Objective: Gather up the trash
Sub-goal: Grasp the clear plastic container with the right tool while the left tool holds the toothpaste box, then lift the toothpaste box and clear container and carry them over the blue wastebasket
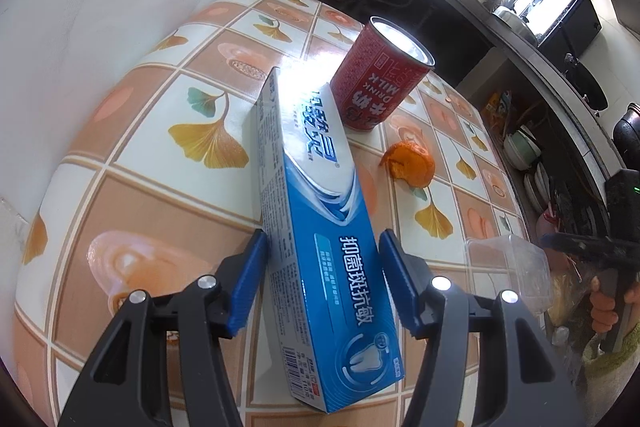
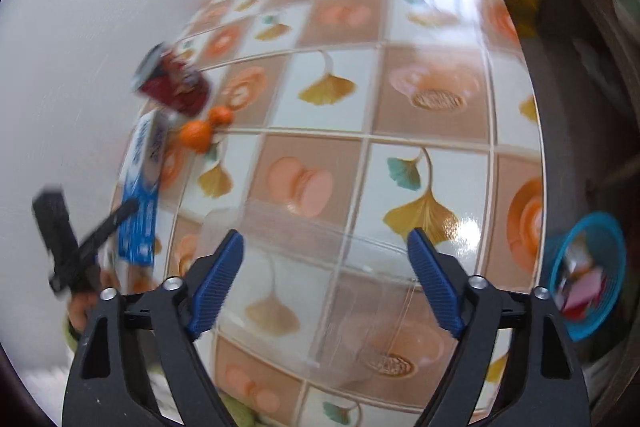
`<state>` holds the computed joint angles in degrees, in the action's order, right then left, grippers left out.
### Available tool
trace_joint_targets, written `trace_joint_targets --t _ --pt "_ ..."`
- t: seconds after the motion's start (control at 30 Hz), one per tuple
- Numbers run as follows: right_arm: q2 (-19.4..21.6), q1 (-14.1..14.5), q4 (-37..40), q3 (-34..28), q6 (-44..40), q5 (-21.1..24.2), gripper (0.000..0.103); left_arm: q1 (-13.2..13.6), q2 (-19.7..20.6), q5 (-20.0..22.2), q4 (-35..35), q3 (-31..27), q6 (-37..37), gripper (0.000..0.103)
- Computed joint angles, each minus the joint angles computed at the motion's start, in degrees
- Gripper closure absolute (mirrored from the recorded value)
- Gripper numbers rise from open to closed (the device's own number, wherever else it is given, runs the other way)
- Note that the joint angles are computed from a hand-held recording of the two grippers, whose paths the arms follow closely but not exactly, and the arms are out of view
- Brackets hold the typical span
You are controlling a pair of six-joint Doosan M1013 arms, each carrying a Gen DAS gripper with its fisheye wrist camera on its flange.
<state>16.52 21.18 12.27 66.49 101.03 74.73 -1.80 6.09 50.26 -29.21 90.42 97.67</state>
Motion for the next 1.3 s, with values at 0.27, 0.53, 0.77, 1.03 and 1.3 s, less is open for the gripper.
trace_joint_targets --t 0.27,0.53,0.77,1.03,1.3 --pt "2.56 6.89 -11.86 -4.13 -33.48 7.91 0.008 0.15 -0.11 0.64 -0.24 0.01 0.06 0.047" --pt "9.52 5.48 -9.34 -12.04 -38.85 20.79 0.008 0.44 -0.44 0.66 -1.23 0.52 0.20 0.047" --pt "9.01 5.48 -9.92 -9.91 -30.64 18.80 0.008 0.71 -1.03 1.19 -2.09 1.13 -0.11 0.047" --pt "3.73 3.85 -6.09 -2.56 -3.40 13.31 0.009 0.46 -2.48 2.79 -2.56 2.51 -0.99 0.047" --pt "-2.07 4.10 -6.59 5.09 4.75 1.35 0.009 -0.91 -1.72 2.55 1.85 1.12 -3.54 0.034"
